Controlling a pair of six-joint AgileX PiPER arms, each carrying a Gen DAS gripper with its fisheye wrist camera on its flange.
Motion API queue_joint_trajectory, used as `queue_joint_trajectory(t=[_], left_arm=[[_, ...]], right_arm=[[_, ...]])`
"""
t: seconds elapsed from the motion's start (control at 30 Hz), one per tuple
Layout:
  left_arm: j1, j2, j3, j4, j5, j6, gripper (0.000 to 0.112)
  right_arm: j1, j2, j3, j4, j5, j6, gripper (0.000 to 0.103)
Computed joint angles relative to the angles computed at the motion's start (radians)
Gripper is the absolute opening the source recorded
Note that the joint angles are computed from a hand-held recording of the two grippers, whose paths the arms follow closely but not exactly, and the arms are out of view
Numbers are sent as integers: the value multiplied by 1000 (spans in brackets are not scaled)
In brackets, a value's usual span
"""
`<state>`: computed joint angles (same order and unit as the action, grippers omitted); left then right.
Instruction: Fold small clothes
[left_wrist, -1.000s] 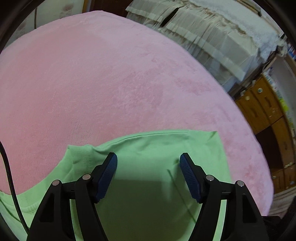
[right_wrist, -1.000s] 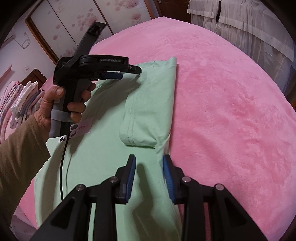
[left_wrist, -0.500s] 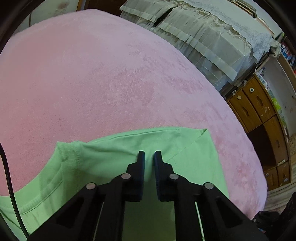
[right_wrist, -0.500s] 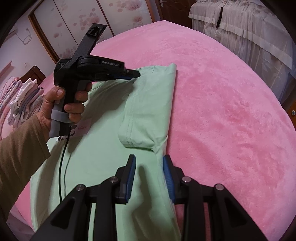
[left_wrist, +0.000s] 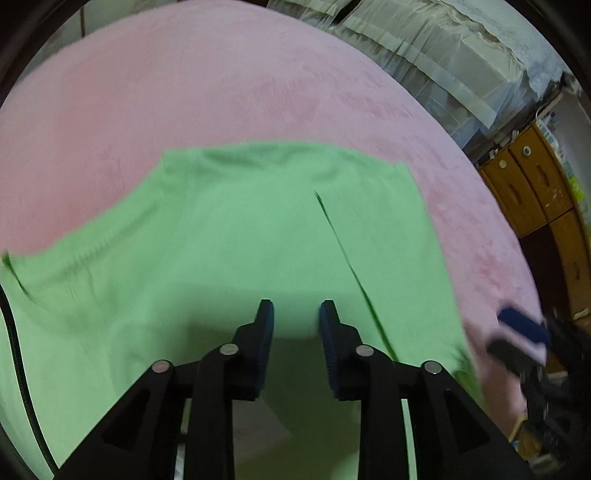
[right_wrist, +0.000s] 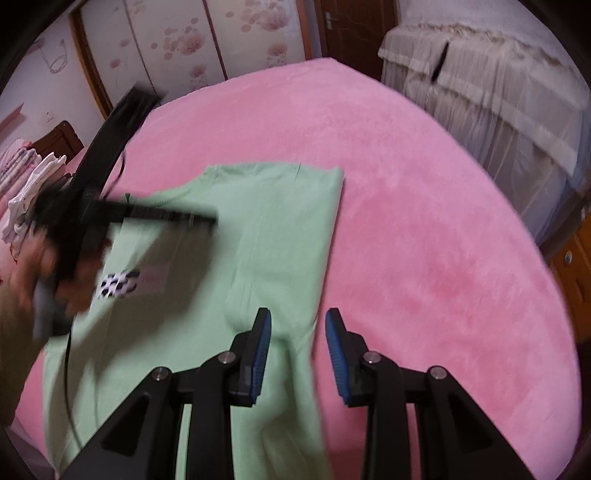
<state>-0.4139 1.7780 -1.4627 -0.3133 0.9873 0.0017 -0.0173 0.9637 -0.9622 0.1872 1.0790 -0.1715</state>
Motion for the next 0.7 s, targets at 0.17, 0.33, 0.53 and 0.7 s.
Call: queue_joint_trajectory(t=[0.17, 0.33, 0.53, 0.7], left_arm=[[-22, -111, 191, -169, -110, -65, 30], [-78, -191, 359, -233, -270, -172, 32], [-101, -225, 432, -274, -374, -221, 32], [-161, -223, 408, -176, -364, -293, 2]], right_arm=[[30, 274, -226, 25, -20, -161, 32], [92, 551, -461, 22, 32, -339, 32], [111, 713, -579, 20, 93, -437, 32], [158, 710, -517, -37, 58, -503, 30]])
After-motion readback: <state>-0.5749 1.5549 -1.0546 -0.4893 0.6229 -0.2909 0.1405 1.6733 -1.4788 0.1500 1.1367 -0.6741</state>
